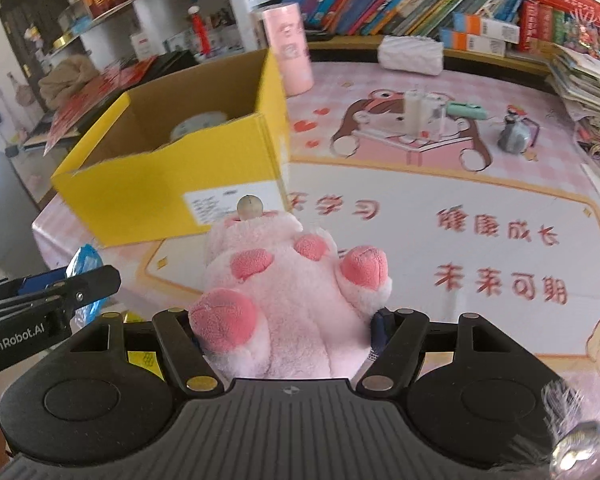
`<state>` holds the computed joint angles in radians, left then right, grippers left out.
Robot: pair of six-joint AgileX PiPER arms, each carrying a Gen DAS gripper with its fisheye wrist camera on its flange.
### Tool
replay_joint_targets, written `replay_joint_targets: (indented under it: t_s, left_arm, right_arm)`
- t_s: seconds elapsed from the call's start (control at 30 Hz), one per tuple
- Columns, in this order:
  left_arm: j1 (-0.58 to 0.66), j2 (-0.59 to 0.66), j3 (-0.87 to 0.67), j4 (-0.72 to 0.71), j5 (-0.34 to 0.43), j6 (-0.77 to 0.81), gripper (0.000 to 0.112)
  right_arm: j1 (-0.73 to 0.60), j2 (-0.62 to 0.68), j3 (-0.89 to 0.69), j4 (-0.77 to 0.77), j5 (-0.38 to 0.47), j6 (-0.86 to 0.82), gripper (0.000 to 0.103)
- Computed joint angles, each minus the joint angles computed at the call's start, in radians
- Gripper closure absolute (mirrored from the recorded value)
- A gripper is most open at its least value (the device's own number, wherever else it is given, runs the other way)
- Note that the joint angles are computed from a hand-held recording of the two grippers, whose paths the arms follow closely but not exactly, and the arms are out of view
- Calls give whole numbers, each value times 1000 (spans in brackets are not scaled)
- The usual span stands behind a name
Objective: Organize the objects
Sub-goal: 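Lift the blue cup with the left tool while the right tool lifts the pink pig, then carry the blue cup and pink pig over the yellow box with both tools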
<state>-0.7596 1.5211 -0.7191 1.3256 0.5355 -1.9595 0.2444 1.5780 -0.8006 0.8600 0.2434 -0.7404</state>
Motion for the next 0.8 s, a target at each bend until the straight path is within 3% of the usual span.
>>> replay_joint_targets:
  t_s: [0.67,0.8]
  left_arm:
    - [40,-205,183,83,45,-57,74]
    - [44,-220,187,98,61,-56,74]
  right_arm:
    - [241,-35,7,-363,-110,427,35]
    - [266,-38,-3,-524,-133,590,35]
